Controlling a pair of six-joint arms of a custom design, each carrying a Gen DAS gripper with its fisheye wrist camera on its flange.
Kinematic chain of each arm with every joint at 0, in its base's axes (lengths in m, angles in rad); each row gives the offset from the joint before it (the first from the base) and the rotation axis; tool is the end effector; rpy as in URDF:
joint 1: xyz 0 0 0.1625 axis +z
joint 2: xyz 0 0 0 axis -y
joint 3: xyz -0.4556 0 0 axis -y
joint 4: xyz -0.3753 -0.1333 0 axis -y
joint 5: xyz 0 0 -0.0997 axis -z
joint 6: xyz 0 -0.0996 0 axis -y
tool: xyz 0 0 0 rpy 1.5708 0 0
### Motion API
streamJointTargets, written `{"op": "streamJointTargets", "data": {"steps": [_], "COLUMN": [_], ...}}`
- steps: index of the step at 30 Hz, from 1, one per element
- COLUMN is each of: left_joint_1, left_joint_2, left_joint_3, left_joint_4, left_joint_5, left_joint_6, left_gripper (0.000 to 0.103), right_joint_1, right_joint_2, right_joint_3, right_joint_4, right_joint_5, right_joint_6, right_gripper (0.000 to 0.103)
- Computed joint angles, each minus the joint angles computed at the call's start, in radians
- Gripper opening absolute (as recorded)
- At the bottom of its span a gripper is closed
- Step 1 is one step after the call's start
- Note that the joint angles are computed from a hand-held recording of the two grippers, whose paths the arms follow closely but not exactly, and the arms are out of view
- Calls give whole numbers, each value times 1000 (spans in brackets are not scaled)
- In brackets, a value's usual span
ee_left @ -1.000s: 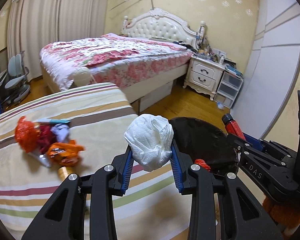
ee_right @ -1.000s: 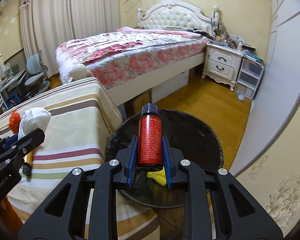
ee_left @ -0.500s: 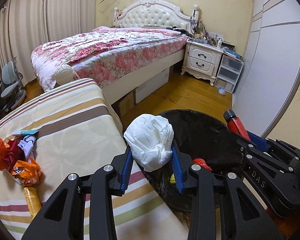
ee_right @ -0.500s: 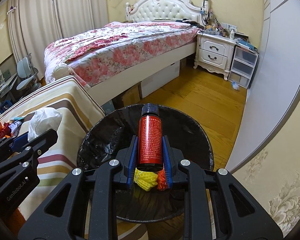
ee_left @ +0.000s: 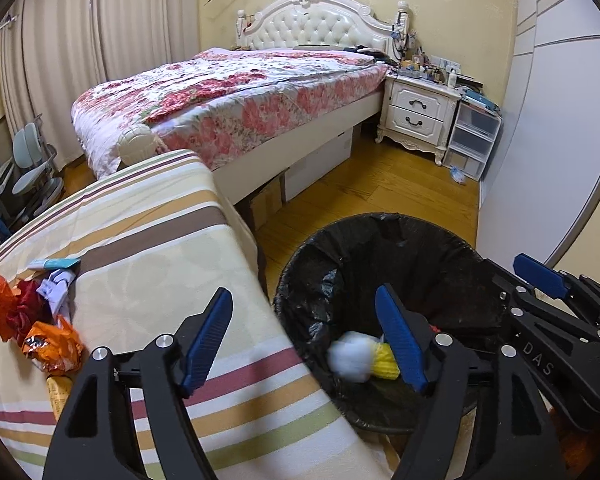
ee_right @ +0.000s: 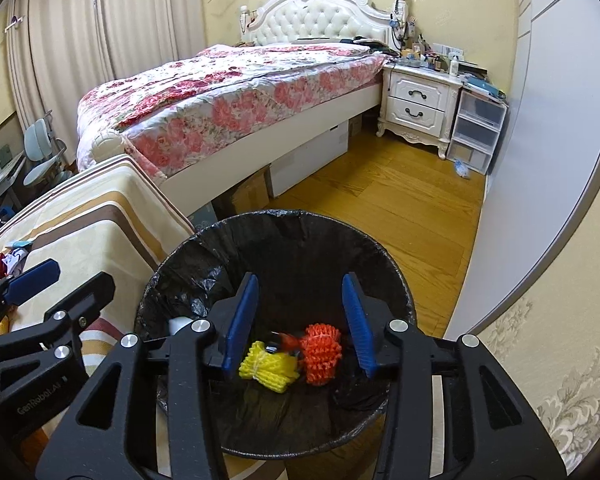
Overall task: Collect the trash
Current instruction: 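Open the left gripper over the bin while the right gripper releases the red bottle, then grasp the gold printed can with the left gripper while the right gripper grasps the orange plastic bag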
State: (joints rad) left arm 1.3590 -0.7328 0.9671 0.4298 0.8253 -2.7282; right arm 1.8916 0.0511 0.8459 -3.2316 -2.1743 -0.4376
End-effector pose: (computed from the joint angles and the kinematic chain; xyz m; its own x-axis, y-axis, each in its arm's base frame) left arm 0.0492 -0.7265 0.2565 -0.7086 -0.0947 -0.6992 0.4523 0.6996 -0.5532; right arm 0.3308 -0.7520 -0.1443 -0.7233 -0.1882 0.6644 -0.5898 0.6686 -0.4528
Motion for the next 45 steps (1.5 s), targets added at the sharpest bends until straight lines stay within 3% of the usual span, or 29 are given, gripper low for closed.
{"op": "streamJointTargets", "data": {"steps": [8, 16, 22, 27, 34, 38, 45], "left_joint_1": [4, 24, 56, 84, 88, 100, 114], "left_joint_2": [-115, -231, -235, -203, -246, -280, -342], "left_joint_3": [170, 297, 282, 216, 281, 315, 378], "left_joint_4": [-107, -181, -127, 22, -56, -67, -109], "left_joint_5": [-66, -146, -186, -156, -146, -109, -114], "left_joint_6": [7, -44, -100, -193, -119, -114, -108], "left_gripper": [73, 73, 73, 57, 28, 26, 26], "right_joint_1": [27, 73, 97, 109, 124, 129, 147], "right_joint_2": [-11, 11, 29, 47, 75, 85, 103], "right_joint_3": [74, 92, 80, 58, 23, 9, -16], "right_joint_4": [12, 37, 73, 111, 136, 153, 199], "right_joint_5": [26, 61, 77, 83, 68, 69, 88], "right_joint_6": [39, 17, 18, 25, 3, -10, -35], "right_gripper": [49, 50, 52, 52, 57, 57, 58]}}
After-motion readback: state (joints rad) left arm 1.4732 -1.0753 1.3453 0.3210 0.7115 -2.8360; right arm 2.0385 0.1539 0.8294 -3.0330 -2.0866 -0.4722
